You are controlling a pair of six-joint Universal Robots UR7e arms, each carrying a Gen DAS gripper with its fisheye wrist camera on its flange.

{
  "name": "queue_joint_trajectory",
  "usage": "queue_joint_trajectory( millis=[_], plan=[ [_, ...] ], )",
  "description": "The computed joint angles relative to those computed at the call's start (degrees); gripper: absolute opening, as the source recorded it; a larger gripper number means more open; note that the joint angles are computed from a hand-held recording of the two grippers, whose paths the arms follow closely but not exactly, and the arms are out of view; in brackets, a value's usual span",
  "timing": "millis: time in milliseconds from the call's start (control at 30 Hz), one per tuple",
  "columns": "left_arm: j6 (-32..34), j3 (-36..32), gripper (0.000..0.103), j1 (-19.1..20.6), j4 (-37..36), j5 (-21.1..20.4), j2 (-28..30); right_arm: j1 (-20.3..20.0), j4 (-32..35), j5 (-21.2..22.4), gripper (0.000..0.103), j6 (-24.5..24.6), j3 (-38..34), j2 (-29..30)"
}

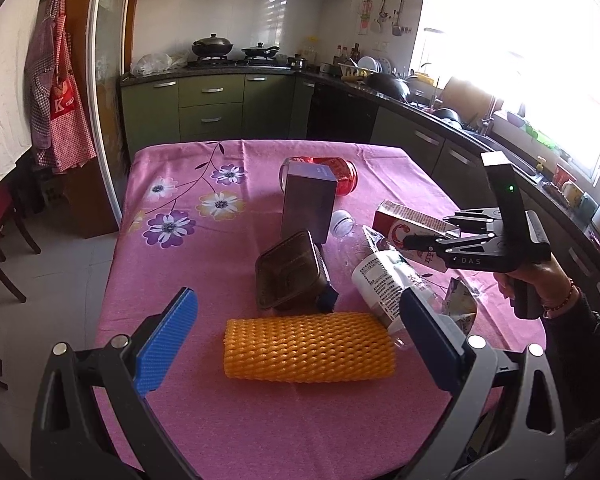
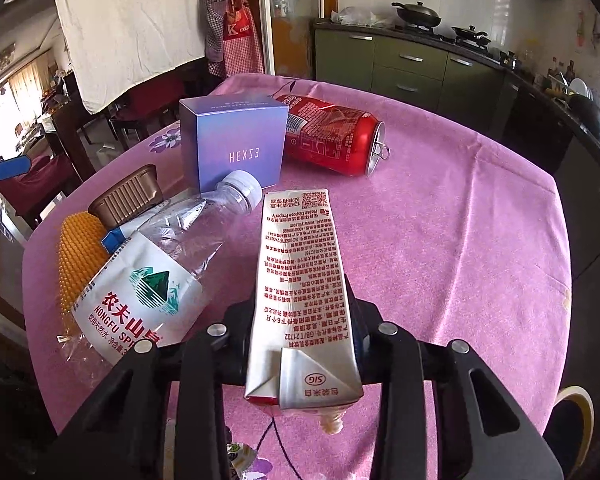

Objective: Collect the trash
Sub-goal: 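Grasp the white milk carton with the right gripper and lift it, then carry the carton over the bin and open the right gripper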

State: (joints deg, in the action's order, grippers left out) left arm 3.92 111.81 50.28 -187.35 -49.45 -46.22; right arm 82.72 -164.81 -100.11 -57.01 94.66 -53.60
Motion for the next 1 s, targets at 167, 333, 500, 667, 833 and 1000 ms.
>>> queue_joint_trajectory(
  millis=[167,333,500,667,833,1000],
  plan=[
    [-0.1,-0.4,0.096,-0.4,0.7,0.0,0.4,-0.1,-3.3,1.0,0.034,-1.2,3.0,-2.3],
    [0.0,-0.8,0.096,-1.1,1.1,0.0,1.0,-0.7,-5.3,3.1,0.034,-1.9,6.7,-6.1],
    [0.4,-1.4,0.096,-1.8,1.6,-0.3,1.7,-1.9,-9.1,4.4,0.034,-2.2,10.5,-10.7],
    [0.6,-1.6,0.096,-2.3,1.9,-0.8,2.2,-5.5,-12.7,2.6,0.034,1.8,10.8,-14.6],
    [0.5,-2.3,0.096,-2.5,2.8,-1.1,2.9,-10.5,-14.6,-2.8,0.034,7.3,7.9,-15.7],
    [0.6,-3.3,0.096,-2.5,3.8,-1.5,3.5,-14.8,-14.1,-7.0,0.034,11.3,3.7,-14.2]
  ],
)
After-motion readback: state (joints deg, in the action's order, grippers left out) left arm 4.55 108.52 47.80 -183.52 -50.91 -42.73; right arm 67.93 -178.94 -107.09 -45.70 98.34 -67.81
